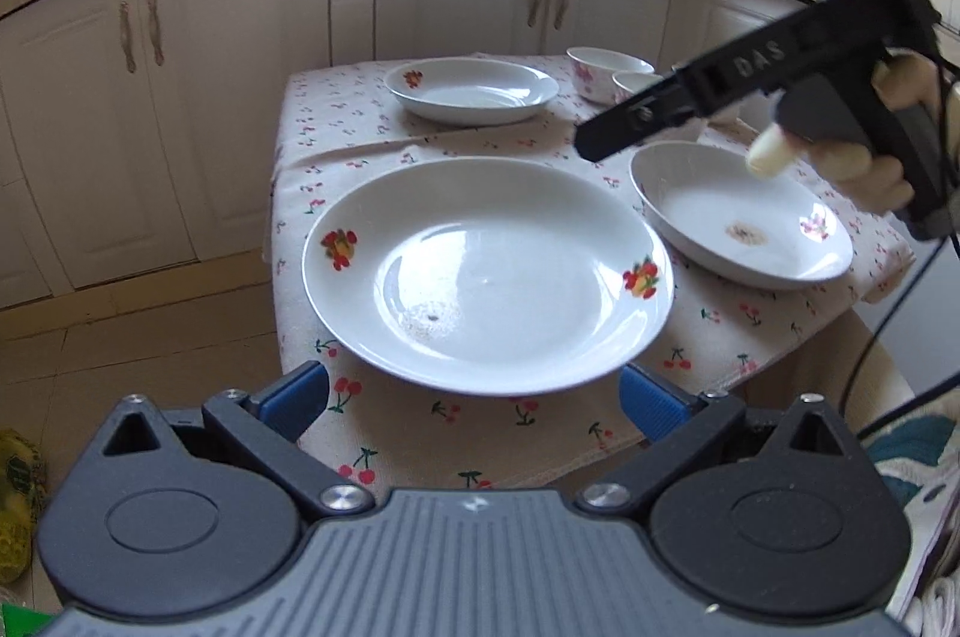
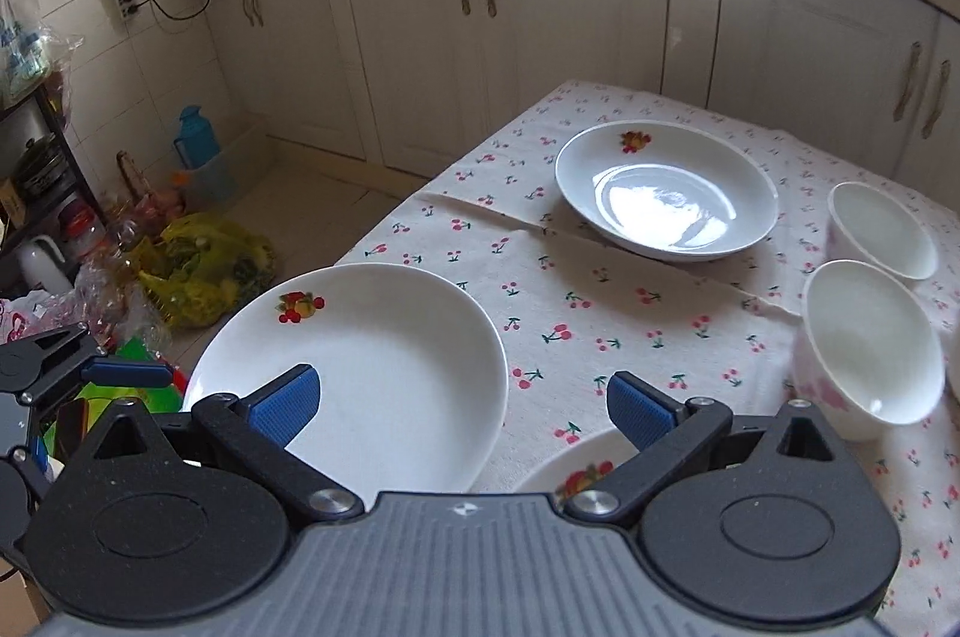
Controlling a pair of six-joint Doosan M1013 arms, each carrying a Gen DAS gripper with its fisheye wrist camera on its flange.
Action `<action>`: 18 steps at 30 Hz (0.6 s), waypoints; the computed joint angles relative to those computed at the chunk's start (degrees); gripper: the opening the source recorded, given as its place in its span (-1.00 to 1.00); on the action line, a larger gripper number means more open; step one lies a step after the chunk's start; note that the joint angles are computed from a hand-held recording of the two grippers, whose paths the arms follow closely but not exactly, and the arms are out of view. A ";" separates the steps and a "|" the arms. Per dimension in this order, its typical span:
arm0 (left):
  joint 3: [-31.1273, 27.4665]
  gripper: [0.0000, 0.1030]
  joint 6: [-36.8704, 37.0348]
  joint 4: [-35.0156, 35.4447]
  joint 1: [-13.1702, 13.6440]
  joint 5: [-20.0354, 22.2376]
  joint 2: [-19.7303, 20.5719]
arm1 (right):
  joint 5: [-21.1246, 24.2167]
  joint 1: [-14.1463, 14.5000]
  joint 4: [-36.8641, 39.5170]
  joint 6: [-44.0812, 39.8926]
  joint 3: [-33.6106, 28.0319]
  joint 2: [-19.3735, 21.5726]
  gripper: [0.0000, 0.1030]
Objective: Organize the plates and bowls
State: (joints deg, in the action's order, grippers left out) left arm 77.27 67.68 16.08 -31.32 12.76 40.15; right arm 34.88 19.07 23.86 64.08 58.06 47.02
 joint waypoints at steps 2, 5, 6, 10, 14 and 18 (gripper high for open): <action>-0.84 0.99 7.22 -5.86 0.31 0.92 0.49 | 2.15 -0.05 0.12 -0.02 -2.13 1.29 1.00; -1.76 0.99 16.17 -12.92 0.68 1.94 1.07 | 5.34 -0.20 0.63 -0.21 -5.23 3.17 0.99; -2.01 0.99 18.01 -14.16 0.78 2.07 1.26 | 6.28 -0.16 -0.13 0.66 -6.26 3.78 0.96; -3.18 0.99 25.92 -20.86 1.37 3.14 2.01 | 10.73 -0.28 -0.70 2.11 -10.37 6.24 0.84; -4.24 0.99 31.05 -24.98 1.81 4.39 2.59 | 14.91 -0.55 -0.57 3.41 -14.47 8.65 0.66; -4.98 0.99 35.18 -27.75 2.02 5.22 3.02 | 18.51 -0.75 0.31 3.61 -18.28 10.82 0.48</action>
